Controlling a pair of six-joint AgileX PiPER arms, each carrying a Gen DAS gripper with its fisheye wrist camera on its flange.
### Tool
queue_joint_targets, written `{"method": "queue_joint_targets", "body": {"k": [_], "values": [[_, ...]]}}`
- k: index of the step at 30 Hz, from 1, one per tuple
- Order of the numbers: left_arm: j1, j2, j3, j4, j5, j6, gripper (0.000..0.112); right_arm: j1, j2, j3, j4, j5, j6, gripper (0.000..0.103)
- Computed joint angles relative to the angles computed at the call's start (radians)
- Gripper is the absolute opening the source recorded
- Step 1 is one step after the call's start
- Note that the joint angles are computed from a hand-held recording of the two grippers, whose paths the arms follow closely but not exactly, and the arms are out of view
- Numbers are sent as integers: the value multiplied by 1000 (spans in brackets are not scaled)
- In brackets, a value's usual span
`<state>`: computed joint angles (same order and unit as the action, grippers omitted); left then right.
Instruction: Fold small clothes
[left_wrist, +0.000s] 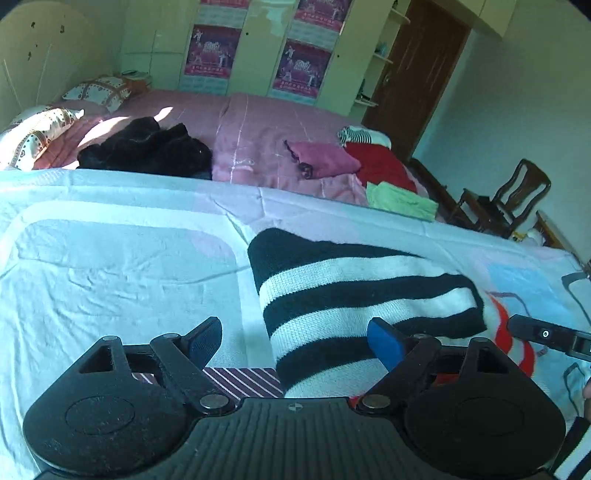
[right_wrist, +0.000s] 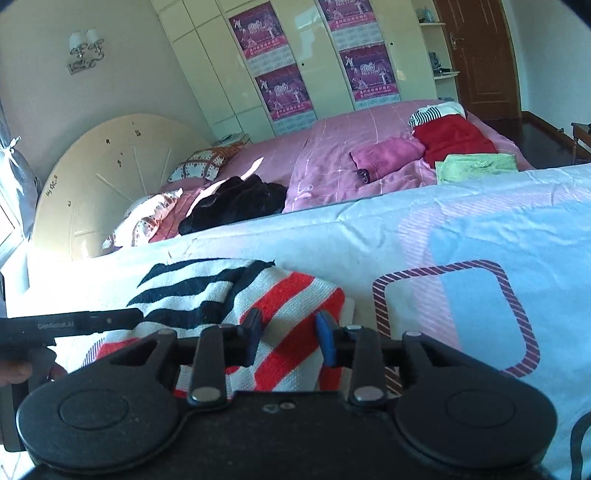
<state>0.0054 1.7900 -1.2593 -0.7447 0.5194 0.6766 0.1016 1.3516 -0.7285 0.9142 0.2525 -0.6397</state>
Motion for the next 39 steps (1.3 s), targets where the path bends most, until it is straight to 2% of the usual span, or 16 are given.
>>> {"method": "queue_joint_targets", "body": {"k": [2,5,6,9,13,16,18,22,27,28,31,32,33,34,37,39], "values": [[6,37,-31,6,10,3,90,-1,33,-33,-80,18,79,35],[16,52,-32,-31,12,64,90,-9,57,-49,-76,26,40,12],[13,46,-29,-20,6,56,90,-16,50,-43,-54,18,9,10],[-22,11,18,35,-85,65,90,-11,31,-11,30,-28,-105,9],[-15,22,0,59,-56,1,91,-17,68,-20,-20,-5,-59,11],[12,-37,43,0,-26,57,85,-29,-18,-11,-151,31,79,29],[57,-110,123,-139,1,195,84,-82,-106,22,-75,107,-3,40],[144,-274,297,-294,106,375,84,-214,-281,95,-38,318,-18,38],[218,-413,459,-324,226,433,84,-391,-430,202,80,617,-76,38],[220,-431,489,-332,228,447,84,-390,-435,209,82,633,-58,39],[231,-439,532,-344,256,447,84,-269,-437,204,14,569,65,38],[229,-446,547,-339,251,453,84,-231,-431,201,-10,544,99,31],[218,-454,556,-321,229,445,84,-203,-443,216,-3,515,101,15],[217,-464,566,-312,223,441,84,-216,-444,226,34,523,63,12],[254,-474,574,-312,260,458,84,-413,-494,285,212,695,-121,8],[275,-476,588,-317,276,481,84,-511,-524,327,239,764,-163,8]]}}
